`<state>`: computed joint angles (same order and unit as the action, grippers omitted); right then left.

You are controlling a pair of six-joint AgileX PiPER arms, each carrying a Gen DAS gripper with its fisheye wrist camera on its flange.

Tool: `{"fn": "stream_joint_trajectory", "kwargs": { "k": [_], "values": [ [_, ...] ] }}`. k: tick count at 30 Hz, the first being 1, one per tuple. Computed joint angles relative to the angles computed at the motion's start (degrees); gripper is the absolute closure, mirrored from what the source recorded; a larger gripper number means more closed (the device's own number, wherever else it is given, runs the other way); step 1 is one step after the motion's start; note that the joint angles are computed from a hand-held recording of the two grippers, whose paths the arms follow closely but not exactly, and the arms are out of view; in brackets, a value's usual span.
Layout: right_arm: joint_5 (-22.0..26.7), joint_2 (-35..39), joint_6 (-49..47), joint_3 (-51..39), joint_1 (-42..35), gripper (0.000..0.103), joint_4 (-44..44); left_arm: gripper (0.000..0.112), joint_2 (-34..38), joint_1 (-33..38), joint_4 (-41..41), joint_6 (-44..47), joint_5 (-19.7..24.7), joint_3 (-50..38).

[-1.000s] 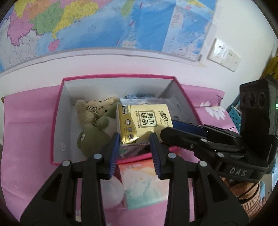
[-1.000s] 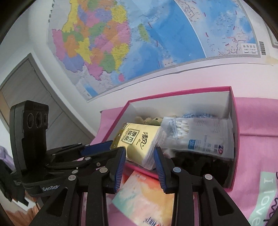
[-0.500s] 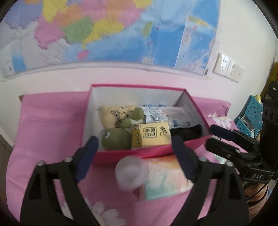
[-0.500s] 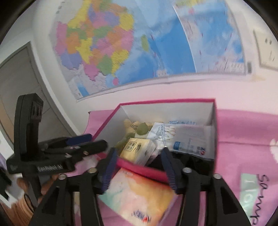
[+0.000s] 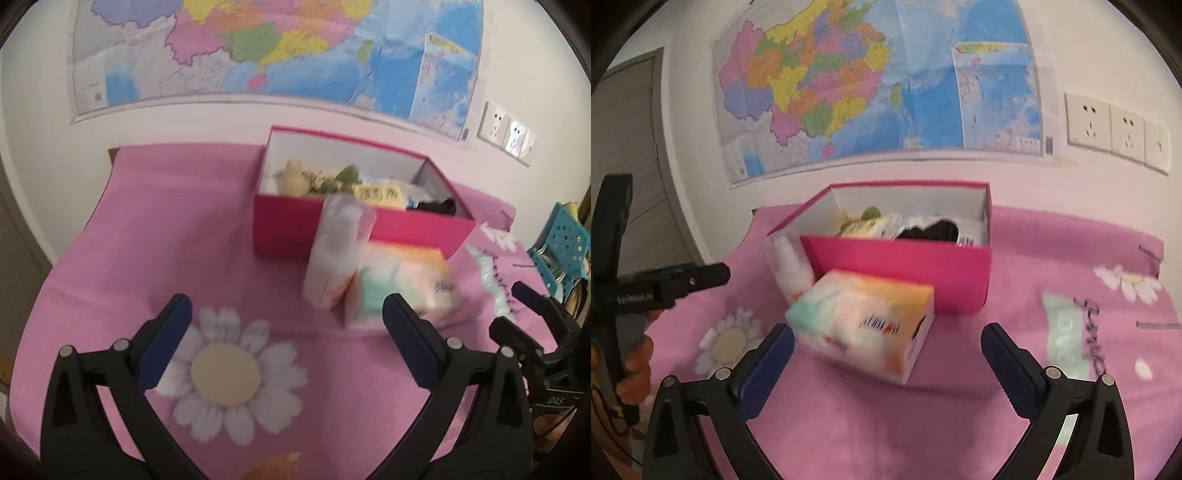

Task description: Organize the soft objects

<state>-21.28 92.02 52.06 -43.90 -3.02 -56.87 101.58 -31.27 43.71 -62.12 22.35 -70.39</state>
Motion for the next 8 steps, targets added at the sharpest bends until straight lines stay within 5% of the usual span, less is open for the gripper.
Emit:
{"fn": "stream_joint_trajectory", "kwargs": {
  "k": [8],
  "values": [
    [0.5,-1.3,-4.2,3.3,3.0,0.000,4.7,0.009,-1.6,-3.9,13.3,-12.8,3.1,5.4]
  ]
}}
